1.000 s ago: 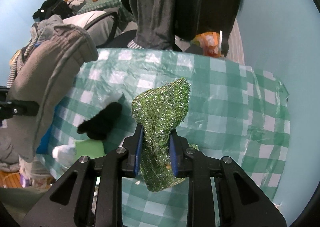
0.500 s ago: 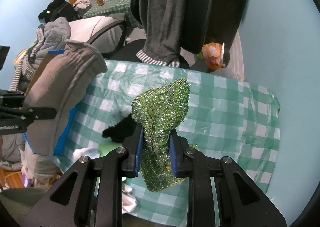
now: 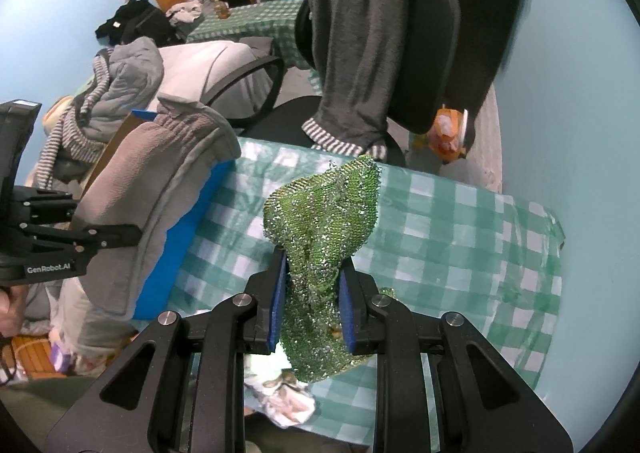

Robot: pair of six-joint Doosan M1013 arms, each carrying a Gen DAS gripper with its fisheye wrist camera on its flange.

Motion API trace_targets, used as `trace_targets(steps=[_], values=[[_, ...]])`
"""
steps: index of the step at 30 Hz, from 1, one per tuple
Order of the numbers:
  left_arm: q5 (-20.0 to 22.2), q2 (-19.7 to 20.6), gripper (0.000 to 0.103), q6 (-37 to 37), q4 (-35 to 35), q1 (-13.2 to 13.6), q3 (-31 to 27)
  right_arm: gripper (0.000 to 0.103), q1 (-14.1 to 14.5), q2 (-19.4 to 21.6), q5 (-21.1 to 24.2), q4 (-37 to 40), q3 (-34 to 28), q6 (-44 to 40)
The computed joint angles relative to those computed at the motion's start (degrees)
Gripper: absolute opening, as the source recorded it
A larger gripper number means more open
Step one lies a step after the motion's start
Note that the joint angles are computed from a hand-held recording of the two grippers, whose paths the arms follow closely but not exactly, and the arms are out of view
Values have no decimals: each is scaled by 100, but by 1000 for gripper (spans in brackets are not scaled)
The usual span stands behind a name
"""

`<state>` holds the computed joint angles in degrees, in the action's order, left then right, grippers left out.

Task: Organize soft objects
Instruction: 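Carry the grey sock and green scrubber with both tools over the box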

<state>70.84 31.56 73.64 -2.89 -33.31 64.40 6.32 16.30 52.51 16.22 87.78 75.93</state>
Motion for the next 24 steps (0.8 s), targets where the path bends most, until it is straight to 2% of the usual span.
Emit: trace_targets(steps=[24], values=[[-291,-556,29,-492,220,378,737,23,582,337,170,429,-525,-530]])
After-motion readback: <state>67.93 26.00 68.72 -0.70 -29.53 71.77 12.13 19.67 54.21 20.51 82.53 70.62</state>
